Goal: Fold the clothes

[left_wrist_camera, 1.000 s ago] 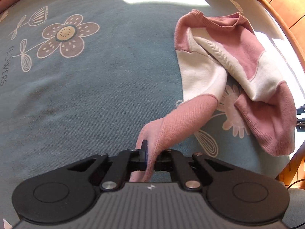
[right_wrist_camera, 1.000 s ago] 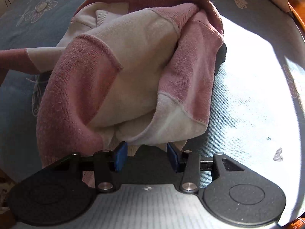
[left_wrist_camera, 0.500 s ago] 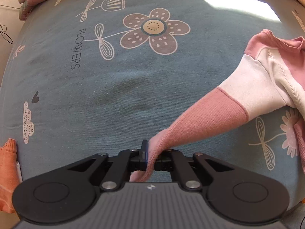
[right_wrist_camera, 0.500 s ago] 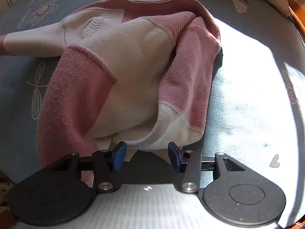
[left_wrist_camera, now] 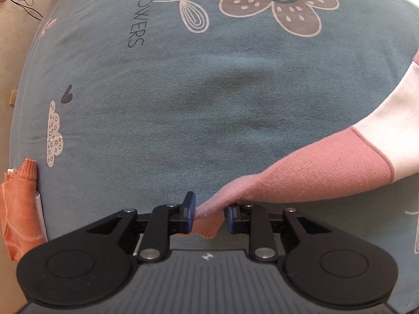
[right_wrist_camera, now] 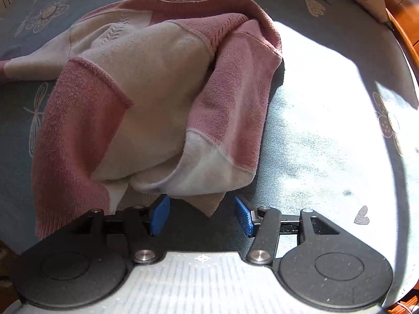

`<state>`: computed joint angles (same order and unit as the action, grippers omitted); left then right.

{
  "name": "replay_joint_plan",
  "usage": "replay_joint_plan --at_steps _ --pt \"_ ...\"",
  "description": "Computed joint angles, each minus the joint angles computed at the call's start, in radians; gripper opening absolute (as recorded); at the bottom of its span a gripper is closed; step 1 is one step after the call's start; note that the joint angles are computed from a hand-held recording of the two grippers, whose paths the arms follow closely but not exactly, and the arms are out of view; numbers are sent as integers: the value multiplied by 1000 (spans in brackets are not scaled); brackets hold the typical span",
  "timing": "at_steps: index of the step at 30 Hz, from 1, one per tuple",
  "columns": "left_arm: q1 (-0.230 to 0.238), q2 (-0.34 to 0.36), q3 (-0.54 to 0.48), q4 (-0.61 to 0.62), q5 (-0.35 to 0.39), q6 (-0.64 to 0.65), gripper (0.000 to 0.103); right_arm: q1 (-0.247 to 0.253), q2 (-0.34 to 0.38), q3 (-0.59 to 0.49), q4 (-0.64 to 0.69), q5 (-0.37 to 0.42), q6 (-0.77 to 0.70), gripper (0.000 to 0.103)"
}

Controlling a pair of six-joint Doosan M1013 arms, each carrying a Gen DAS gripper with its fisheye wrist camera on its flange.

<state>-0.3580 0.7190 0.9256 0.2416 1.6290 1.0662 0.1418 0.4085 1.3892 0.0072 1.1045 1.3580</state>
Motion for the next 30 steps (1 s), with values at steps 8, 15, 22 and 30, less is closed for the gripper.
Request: replay_joint_plan --at_steps 8,15,22,30 --pt "-28 2 -22 24 -44 25 27 -5 4 1 -5 -17 48 59" --pt "-84 -19 -24 -12 -207 57 39 -17 4 6 -8 -25 54 59" --pt "-139 4 -57 -123 -262 156 41 -38 1 23 -40 -39 197 57" --pt "-183 17 -113 -415 -490 234 43 -68 -24 55 70 -73 240 57"
